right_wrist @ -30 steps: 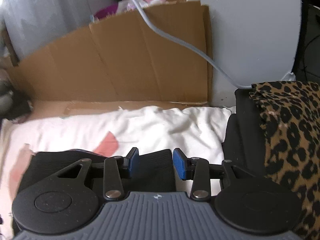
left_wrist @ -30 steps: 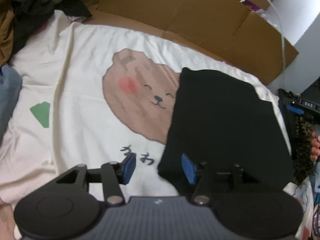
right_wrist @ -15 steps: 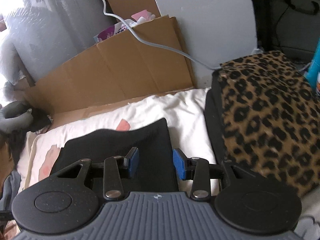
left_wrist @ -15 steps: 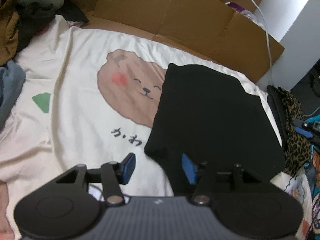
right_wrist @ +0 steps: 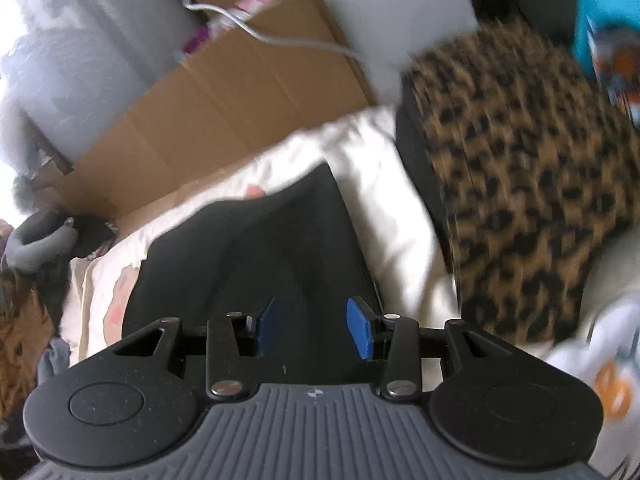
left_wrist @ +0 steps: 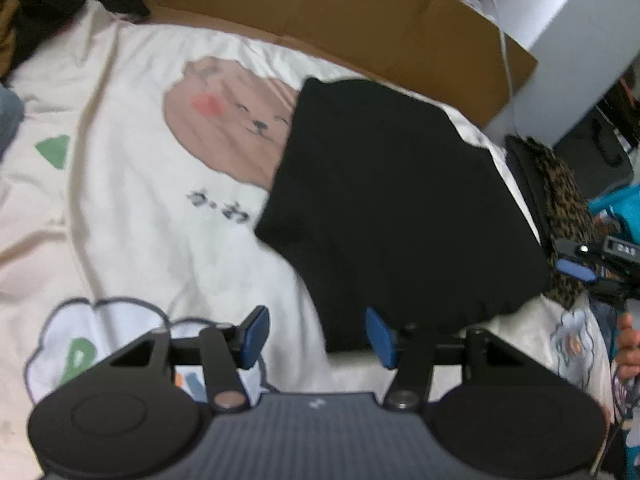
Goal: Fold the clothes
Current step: 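Close the left tool on the folded edge of the black shorts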
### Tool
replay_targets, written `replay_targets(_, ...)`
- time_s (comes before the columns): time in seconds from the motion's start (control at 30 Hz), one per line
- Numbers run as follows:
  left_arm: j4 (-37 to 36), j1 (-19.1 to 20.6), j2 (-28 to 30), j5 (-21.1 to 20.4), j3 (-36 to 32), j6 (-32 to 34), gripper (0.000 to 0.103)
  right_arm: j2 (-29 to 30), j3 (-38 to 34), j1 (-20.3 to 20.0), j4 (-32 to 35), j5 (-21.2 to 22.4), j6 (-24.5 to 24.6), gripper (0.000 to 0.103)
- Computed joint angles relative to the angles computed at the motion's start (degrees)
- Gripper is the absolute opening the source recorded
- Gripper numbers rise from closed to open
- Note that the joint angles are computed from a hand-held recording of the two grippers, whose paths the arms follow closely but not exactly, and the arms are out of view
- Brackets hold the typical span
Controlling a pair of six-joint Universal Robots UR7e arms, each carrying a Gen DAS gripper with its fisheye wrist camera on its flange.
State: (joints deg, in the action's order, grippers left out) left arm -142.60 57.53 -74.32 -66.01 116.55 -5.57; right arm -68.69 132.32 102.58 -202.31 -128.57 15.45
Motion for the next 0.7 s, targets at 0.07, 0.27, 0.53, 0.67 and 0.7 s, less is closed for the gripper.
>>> replay_targets(0.07, -0.49, 0.29, -0.03, -0.60, 0.79, 0.91, 0.055, -0.45, 2.02, -1.23, -0.45, 1.77, 4.50, 0.046)
replay_targets(0.27, -2.39, 0.93, 0.46, -2.00, 2.48, 4.26, 0.055, -0.62, 7.34, -4.74, -4.69, 9.18, 9.55, 0.063)
replay_targets(0.53, -5.49, 2.05, 1.87, -5.37, 3.15, 7.63, 0.026, 2.92, 10.90, -9.30, -16.66, 15.84, 17.85, 0.072)
replay_targets(0.67, -6.83, 1.98, 2.03, -4.90, 3.73, 7.82, 0.016, 5.68, 11.28, -10.59, -23.15, 16.96, 21.21, 0.071)
replay_targets(0.7, -6.87, 2.11, 1.95, -5.09, 3.70, 7.33, 0.011, 6.47, 11.21, -10.91, -24.73, 17.19, 21.67, 0.071)
